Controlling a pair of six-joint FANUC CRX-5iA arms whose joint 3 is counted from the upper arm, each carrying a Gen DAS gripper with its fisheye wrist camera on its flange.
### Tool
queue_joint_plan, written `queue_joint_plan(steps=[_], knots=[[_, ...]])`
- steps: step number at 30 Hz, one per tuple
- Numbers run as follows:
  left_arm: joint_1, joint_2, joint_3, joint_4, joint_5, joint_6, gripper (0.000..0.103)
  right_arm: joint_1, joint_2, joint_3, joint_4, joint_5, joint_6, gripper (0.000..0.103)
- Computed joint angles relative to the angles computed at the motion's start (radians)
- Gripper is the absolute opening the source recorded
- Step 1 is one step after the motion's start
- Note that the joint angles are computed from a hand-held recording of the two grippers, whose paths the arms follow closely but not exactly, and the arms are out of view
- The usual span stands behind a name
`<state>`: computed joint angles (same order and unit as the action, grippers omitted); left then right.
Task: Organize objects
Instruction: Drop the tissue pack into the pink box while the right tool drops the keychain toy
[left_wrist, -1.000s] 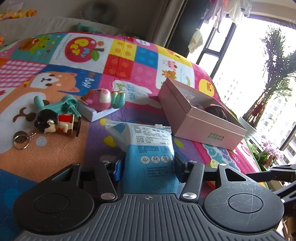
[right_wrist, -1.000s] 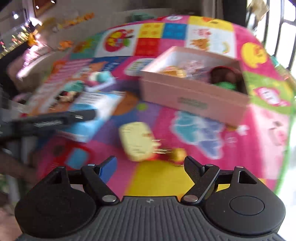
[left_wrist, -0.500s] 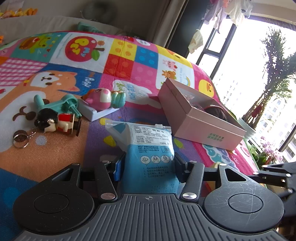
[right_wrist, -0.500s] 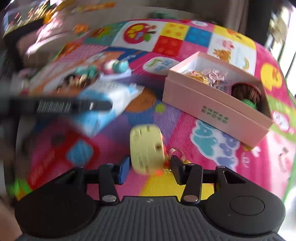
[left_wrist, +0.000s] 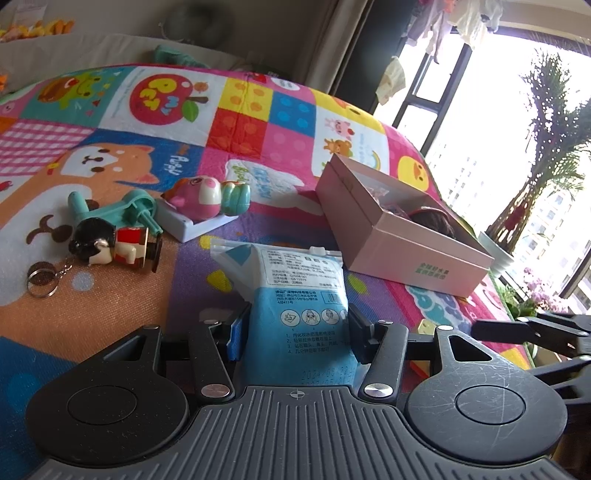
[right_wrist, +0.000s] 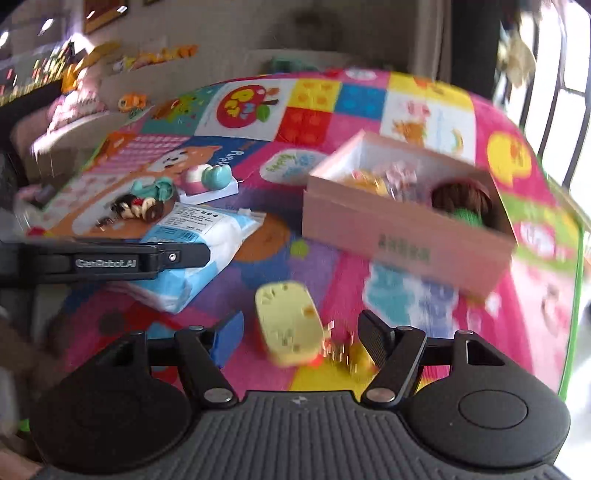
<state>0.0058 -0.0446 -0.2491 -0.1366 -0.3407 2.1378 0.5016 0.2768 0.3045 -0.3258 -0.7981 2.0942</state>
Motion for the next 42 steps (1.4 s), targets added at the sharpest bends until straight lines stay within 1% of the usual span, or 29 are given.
queue_joint_plan(steps=[1,2,3,4,6,7,8,9,10,12,14,16,19,20,21,23,24,25,26,28,30,32,33,34,36,37,40,42], knots=[[-0.003,0.001,0.005,-0.01,-0.006,0.008,0.058,0.009,0.014,0.012,0.015,-0.008,0.003,0.065],[-0.004,0.002,0.008,-0.018,-0.01,0.014,0.058,0.011,0.028,0.031,0.021,-0.035,0.007,0.048],[-0.007,0.003,0.013,-0.026,-0.014,0.022,0.058,0.013,0.037,0.044,0.031,-0.056,0.008,0.048],[-0.007,0.003,0.014,-0.029,-0.015,0.024,0.058,0.009,0.034,0.042,0.023,-0.052,0.022,0.048],[-0.009,0.004,0.018,-0.036,-0.02,0.029,0.057,-0.007,0.019,0.04,-0.009,-0.058,0.054,0.048],[-0.018,0.006,0.033,-0.064,-0.038,0.049,0.057,-0.021,0.011,0.04,-0.031,-0.063,0.067,0.048],[-0.032,0.01,0.058,-0.109,-0.073,0.078,0.056,-0.035,0.005,0.045,-0.052,-0.071,0.075,0.046],[-0.044,0.013,0.077,-0.13,-0.101,0.08,0.056,-0.052,0.0,0.052,-0.074,-0.083,0.083,0.039],[-0.044,0.011,0.079,-0.103,-0.101,0.041,0.056,-0.068,-0.004,0.059,-0.089,-0.096,0.084,0.039],[-0.037,0.003,0.067,-0.02,-0.047,-0.059,0.055,-0.101,-0.015,0.063,-0.13,-0.087,0.099,0.039],[-0.049,0.014,0.109,-0.021,-0.027,-0.083,0.055,-0.127,-0.02,0.066,-0.159,-0.072,0.098,0.038],[-0.048,0.049,0.154,0.062,0.011,-0.184,0.055,-0.163,-0.013,0.09,-0.215,-0.092,0.102,0.038],[-0.056,0.15,0.267,0.147,0.057,-0.25,0.056,-0.206,-0.012,0.099,-0.295,-0.094,0.13,0.038],[-0.06,0.196,0.32,0.155,0.062,-0.253,0.056,-0.217,-0.011,0.101,-0.314,-0.095,0.133,0.038],[-0.063,0.244,0.377,0.162,0.057,-0.247,0.056,-0.226,-0.009,0.104,-0.329,-0.097,0.132,0.038],[-0.063,0.345,0.475,0.233,0.045,-0.266,0.056,-0.242,-0.009,0.103,-0.35,-0.094,0.132,0.038],[-0.062,0.392,0.525,0.257,0.023,-0.257,0.056,-0.249,-0.012,0.1,-0.359,-0.088,0.136,0.038],[-0.063,0.441,0.589,0.245,-0.024,-0.217,0.056,-0.257,-0.014,0.098,-0.368,-0.084,0.141,0.038],[-0.066,0.487,0.661,0.203,-0.091,-0.163,0.057,-0.264,-0.015,0.098,-0.376,-0.08,0.144,0.038],[-0.087,0.56,0.802,0.075,-0.258,-0.063,0.056,-0.278,-0.017,0.097,-0.386,-0.072,0.147,0.038],[-0.105,0.597,0.88,0.026,-0.402,-0.057,0.058,-0.291,-0.012,0.102,-0.394,-0.066,0.144,0.038],[-0.118,0.576,0.858,0.006,-0.421,-0.097,0.059,-0.299,-0.002,0.11,-0.395,-0.062,0.136,0.038],[-0.122,0.563,0.843,0.0,-0.419,-0.112,0.059,-0.299,0.005,0.115,-0.391,-0.057,0.129,0.038],[-0.121,0.543,0.814,0.011,-0.4,-0.129,0.059,-0.297,0.012,0.121,-0.384,-0.052,0.118,0.038],[-0.117,0.484,0.734,0.017,-0.333,-0.136,0.057,-0.294,0.022,0.132,-0.372,-0.044,0.097,0.038],[-0.115,0.443,0.679,0.014,-0.285,-0.131,0.056,-0.294,0.028,0.144,-0.371,-0.043,0.092,0.038],[-0.105,0.324,0.525,0.007,-0.158,-0.114,0.056,-0.3,0.045,0.195,-0.397,-0.041,0.117,0.038],[-0.09,0.256,0.418,0.079,-0.077,-0.177,0.057,-0.289,0.07,0.255,-0.39,-0.028,0.128,0.038]])
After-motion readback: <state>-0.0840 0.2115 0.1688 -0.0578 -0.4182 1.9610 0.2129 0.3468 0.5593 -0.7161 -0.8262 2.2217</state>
